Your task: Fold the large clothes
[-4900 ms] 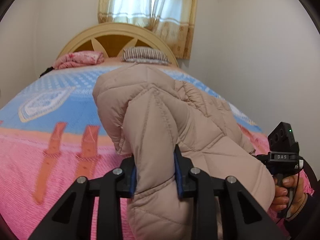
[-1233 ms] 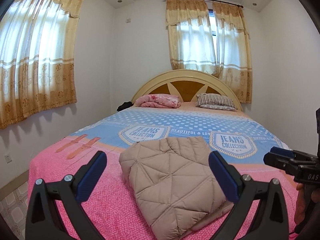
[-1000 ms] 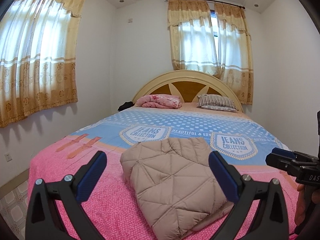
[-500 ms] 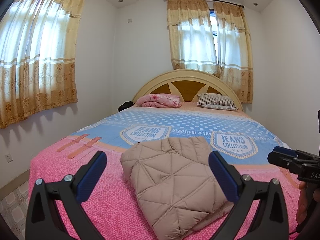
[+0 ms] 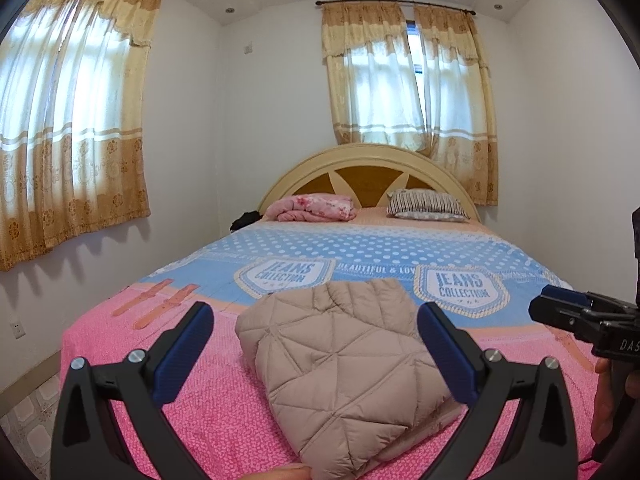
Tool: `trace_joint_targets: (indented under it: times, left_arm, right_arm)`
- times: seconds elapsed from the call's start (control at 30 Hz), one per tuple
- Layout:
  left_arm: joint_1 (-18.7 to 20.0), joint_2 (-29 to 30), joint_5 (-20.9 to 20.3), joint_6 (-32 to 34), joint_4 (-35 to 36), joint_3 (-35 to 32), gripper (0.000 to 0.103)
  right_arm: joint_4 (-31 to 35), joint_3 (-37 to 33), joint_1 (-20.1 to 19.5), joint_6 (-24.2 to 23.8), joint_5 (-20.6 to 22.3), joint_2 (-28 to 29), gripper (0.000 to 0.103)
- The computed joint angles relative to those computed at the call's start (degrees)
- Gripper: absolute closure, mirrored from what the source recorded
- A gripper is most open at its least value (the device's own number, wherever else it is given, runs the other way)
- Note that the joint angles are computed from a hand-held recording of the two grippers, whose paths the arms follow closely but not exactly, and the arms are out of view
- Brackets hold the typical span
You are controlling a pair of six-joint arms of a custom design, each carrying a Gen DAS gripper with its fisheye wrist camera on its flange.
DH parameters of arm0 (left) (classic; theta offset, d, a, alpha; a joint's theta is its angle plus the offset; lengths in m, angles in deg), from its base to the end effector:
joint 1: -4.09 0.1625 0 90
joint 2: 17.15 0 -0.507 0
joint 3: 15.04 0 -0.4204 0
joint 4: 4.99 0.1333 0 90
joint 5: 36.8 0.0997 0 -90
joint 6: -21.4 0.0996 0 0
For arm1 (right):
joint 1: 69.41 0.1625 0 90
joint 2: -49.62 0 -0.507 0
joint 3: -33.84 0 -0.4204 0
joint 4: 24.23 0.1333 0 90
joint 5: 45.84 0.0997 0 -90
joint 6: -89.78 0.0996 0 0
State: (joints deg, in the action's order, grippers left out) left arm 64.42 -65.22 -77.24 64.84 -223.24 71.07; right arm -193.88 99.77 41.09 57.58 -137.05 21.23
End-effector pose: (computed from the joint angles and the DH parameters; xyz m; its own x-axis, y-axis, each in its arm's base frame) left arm -0.1817 -0.7414 0.3806 -0.6840 -0.2492 -0.6856 0.6453 0.2316 -0.7280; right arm 0.4451 -0.8159 0.1404 -0.6582 -0.6553 0.3706 -0.7215 0.4085 -0.5591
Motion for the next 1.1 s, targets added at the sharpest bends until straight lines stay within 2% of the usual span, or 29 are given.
trace_joint_targets:
  times: [0.53,0.77,1.1]
  left_arm:
    - [-0.1,0.55,1.07,-0.46,0.51,-1.12,0.0]
    - [0.04,1.1,0.91,1.52,-2.25,-1.31,0.0]
    - [0.2,0.95,1.39,0.24,0.36,-1.48,0.0]
  right_arm:
    - [-0.51,0.83,-0.05,-0.64,1.04,-0.39,0.03]
    - [-0.31,1.04,-0.05,-0.84,0.89,-0.31,0.03]
    - [-0.06,1.65,-0.31,-0.91,0.47,-0.41,0.03]
